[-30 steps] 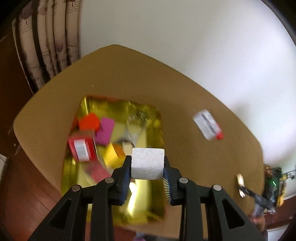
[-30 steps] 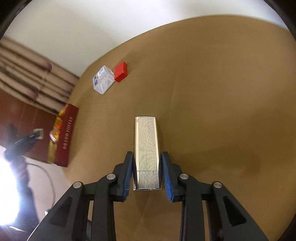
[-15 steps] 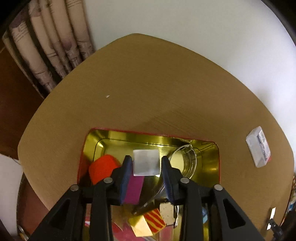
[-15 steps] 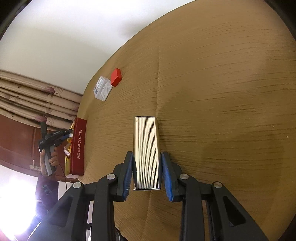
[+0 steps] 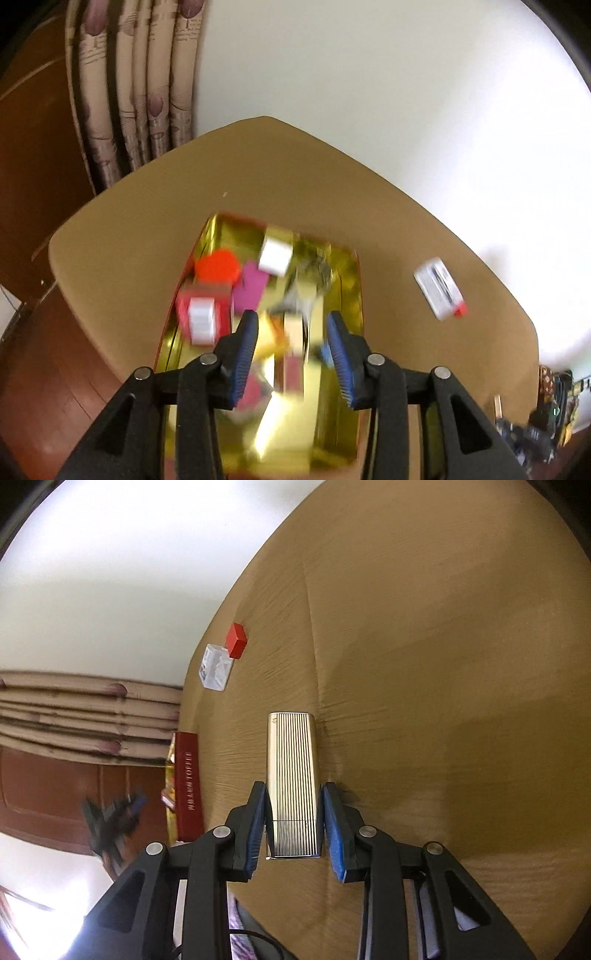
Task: Organize rigid objects
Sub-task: 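Lower the gold metal case into the tin tray and open the right gripper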
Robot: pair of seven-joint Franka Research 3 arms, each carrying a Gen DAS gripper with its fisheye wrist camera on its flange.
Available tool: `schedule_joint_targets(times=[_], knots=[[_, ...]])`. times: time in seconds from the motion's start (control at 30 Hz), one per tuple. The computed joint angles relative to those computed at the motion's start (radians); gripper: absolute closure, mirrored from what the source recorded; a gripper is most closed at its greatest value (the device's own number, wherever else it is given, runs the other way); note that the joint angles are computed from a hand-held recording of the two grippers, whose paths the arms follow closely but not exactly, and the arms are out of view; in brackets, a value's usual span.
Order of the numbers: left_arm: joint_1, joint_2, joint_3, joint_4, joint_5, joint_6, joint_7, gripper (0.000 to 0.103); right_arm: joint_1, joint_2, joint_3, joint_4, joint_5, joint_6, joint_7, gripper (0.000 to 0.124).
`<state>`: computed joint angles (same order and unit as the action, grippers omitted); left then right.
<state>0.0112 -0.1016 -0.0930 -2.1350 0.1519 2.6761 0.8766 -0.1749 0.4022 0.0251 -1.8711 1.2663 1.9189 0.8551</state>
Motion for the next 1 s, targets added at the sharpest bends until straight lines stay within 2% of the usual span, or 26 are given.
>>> schedule_joint_targets(times=[0.2,0.37,0.4,0.47,0.53,0.7,0.83,1.0], knots=[[-0.005,-0.194,-0.049,-0.222,0.090,0.017,-0.109,0.064,-0.015,-0.006,0.008,-0.017,0.057,-0.067,0.052,0.096],[0.046,-0.297,-0.130,-0.317,0.282,-0.019,-0.285,0.064,0.014,-0.059,0.019,-0.036,0.080,-0.101,0.059,0.095],[0.083,-0.319,-0.167,-0.328,0.362,-0.045,-0.352,0.064,0.025,-0.069,0.022,-0.036,0.083,-0.112,0.056,0.095],[0.110,-0.338,-0.186,-0.337,0.449,-0.092,-0.430,0.064,0.056,-0.091,0.035,-0.028,0.089,-0.128,0.054,0.095],[0.112,-0.350,-0.174,-0.353,0.479,-0.132,-0.489,0.064,0.092,-0.102,0.049,-0.010,0.093,-0.151,0.052,0.095],[0.106,-0.378,-0.102,-0.410,0.461,-0.155,-0.572,0.064,0.218,-0.103,0.095,0.086,0.053,-0.149,0.033,0.095],[0.075,-0.404,-0.022,-0.469,0.366,-0.057,-0.524,0.064,0.310,-0.040,0.127,0.204,-0.019,-0.112,0.060,0.095],[0.105,-0.415,-0.070,-0.465,0.387,-0.038,-0.512,0.064,0.383,0.022,0.156,0.287,-0.117,-0.030,0.113,0.095]])
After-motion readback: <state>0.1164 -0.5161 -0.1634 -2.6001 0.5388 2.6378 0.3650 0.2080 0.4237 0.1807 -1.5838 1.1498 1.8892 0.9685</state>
